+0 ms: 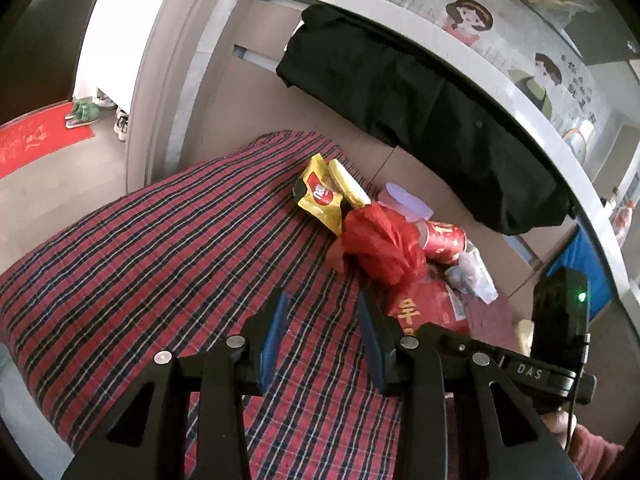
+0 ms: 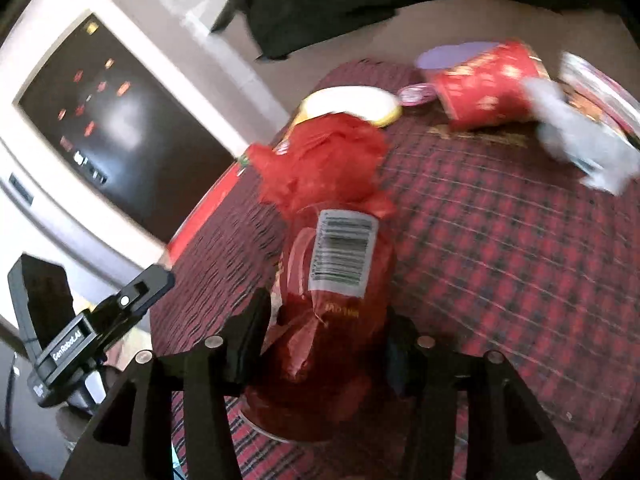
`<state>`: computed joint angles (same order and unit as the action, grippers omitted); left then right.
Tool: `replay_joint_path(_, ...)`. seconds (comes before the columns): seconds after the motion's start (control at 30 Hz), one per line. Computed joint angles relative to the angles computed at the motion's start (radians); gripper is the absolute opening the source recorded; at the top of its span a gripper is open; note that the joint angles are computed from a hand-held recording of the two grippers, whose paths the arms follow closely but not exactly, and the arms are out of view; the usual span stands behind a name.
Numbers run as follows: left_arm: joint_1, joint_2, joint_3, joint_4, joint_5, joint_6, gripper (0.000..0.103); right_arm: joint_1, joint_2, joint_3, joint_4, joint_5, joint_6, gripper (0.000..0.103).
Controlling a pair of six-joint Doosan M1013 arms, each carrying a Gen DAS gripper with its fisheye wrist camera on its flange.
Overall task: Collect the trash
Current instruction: 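Grasp the yellow snack packet with the left tool, then carry the red chip bag and yellow packet over the bin with both tools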
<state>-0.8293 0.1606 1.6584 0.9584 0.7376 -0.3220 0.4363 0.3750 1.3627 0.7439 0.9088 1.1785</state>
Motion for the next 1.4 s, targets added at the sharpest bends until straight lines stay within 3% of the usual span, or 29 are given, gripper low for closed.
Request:
replay_joint_path(0.2,0.027,0.026,-0.036,-0.059,-0.061,0.098,0.038,0.011,-0.052,0.037,-0.063,-0.118,-0.083,0.044)
replay_joint_path(0.43,0.134,0.091,-0.13,-0.215,-0.23,0.354,0.038,-0.042,-0.131,0.092,-0.203,-0.245,-0.069,0.044)
replay_joint_path(0.57,0.193,0.151,-0.21,-0.314,-0.184,0.473,0.038,-0.082,-0.157,0.118,-0.25,-0.302,-0.038,0.044)
replay_joint_path(0.73,0.242,0.187,-0.243,-0.279,-0.118,0.397,0.038,-0.129,-0.174,0.144,-0.223,-0.328,-0.063,0.044)
replay_joint_path(0.9,0.29,0.229,-0.279,-0.537,-0.135,0.587,0.038,-0.149,-0.165,0.149,-0.205,-0.305,-0.075,0.044)
replay_joint_path(1.0,0.283,0.252,-0.307,-0.546,-0.112,0.603,0.037,-0.151,-0.162,0.159,-0.189,-0.305,-0.084,0.044)
replay_joint_path(1.03,0.274,0.255,-0.314,-0.527,-0.102,0.585,0.031,-0.153,-0.162,0.163,-0.176,-0.3,-0.092,0.044)
replay_joint_path(1.07,0.268,0.257,-0.321,-0.516,-0.095,0.579,0.016,-0.154,-0.162,0.165,-0.174,-0.297,-0.094,0.044)
replay_joint_path(1.1,0.26,0.259,-0.329,-0.5,-0.083,0.576,0.012,-0.154,-0.164,0.167,-0.178,-0.296,-0.093,0.044)
replay_joint_path(1.17,0.236,0.261,-0.349,-0.44,-0.052,0.569,0.007,-0.153,-0.171,0.174,-0.181,-0.3,-0.093,0.044)
replay_joint_path(1.27,0.184,0.266,-0.391,-0.29,0.06,0.532,0.004,-0.154,-0.182,0.183,-0.184,-0.311,-0.102,0.044)
replay_joint_path(1.4,0.135,0.26,-0.42,-0.192,0.118,0.503,0.002,-0.16,-0.199,0.193,-0.15,-0.315,-0.12,0.044)
